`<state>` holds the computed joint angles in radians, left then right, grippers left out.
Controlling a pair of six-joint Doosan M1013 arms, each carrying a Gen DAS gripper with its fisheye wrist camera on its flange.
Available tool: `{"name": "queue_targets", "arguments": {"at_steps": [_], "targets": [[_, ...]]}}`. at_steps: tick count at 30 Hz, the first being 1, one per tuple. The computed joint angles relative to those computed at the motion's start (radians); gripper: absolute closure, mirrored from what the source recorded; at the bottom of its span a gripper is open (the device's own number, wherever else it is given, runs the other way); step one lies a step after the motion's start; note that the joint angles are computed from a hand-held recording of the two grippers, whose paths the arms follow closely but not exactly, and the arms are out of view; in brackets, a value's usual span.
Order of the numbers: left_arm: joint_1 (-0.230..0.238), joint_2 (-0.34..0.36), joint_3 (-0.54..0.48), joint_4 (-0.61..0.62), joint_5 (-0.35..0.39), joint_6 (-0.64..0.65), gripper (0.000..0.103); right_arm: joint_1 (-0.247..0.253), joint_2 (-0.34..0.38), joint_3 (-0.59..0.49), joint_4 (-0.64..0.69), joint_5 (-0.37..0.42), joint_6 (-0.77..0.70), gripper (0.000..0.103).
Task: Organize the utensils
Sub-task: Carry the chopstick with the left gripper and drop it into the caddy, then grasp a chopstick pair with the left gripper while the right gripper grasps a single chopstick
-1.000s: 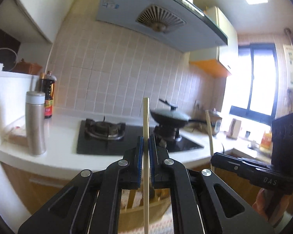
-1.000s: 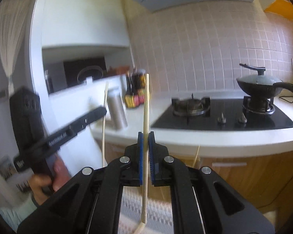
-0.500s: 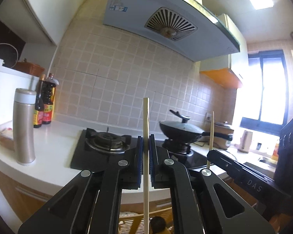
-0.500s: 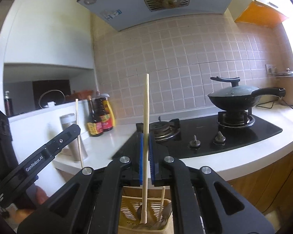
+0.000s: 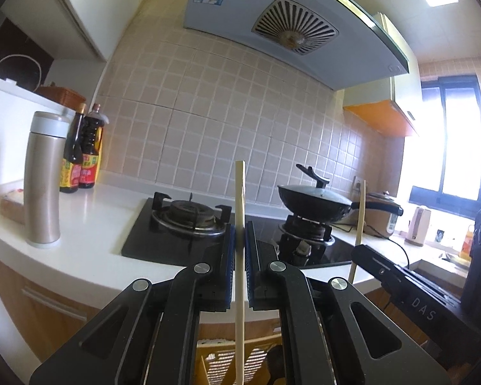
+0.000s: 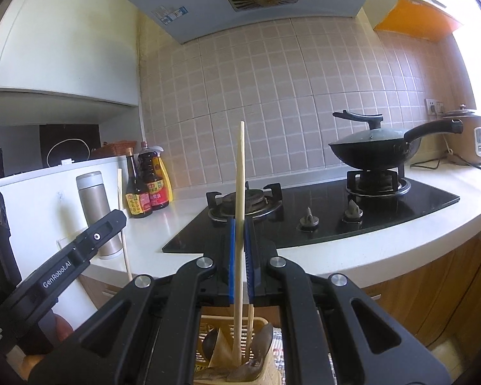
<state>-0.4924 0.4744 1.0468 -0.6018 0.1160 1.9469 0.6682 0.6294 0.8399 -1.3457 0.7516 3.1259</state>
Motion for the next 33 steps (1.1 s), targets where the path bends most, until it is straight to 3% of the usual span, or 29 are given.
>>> {"name": "queue_targets", "arguments": {"at_steps": [5, 8, 13, 17, 20, 22, 29, 31, 33], "targets": [[0.006, -0.005, 0.016, -0.182, 0.025, 0.186, 0.098, 0.012, -0.002, 0.012, -0.016, 0.009, -0.012, 0.099], [0.011, -0.015, 0.033, -0.228, 0.039, 0.228, 0.097, 0.024, -0.008, 0.026, -0.038, 0.032, -0.016, 0.099], [0.022, -0.047, 0.076, -0.378, 0.061, 0.365, 0.067, 0.037, -0.046, 0.088, -0.03, 0.01, -0.007, 0.096], [0.034, -0.081, 0.114, -0.463, 0.1, 0.444, 0.065, 0.044, -0.074, 0.124, 0.016, -0.009, -0.021, 0.096], [0.043, -0.108, 0.14, -0.509, 0.139, 0.503, 0.055, 0.052, -0.098, 0.153, 0.056, -0.021, -0.049, 0.089], [0.045, -0.122, 0.155, -0.52, 0.156, 0.527, 0.051, 0.058, -0.109, 0.162, 0.094, -0.023, -0.073, 0.081], [0.056, -0.164, 0.189, -0.492, 0.187, 0.483, 0.051, 0.065, -0.129, 0.155, 0.205, -0.004, -0.132, 0.081], [0.056, -0.179, 0.199, -0.384, 0.186, 0.38, 0.051, 0.075, -0.132, 0.151, 0.231, 0.029, -0.167, 0.081], [0.059, -0.191, 0.208, -0.313, 0.208, 0.31, 0.051, 0.087, -0.121, 0.117, 0.315, 0.11, -0.265, 0.081]]}}
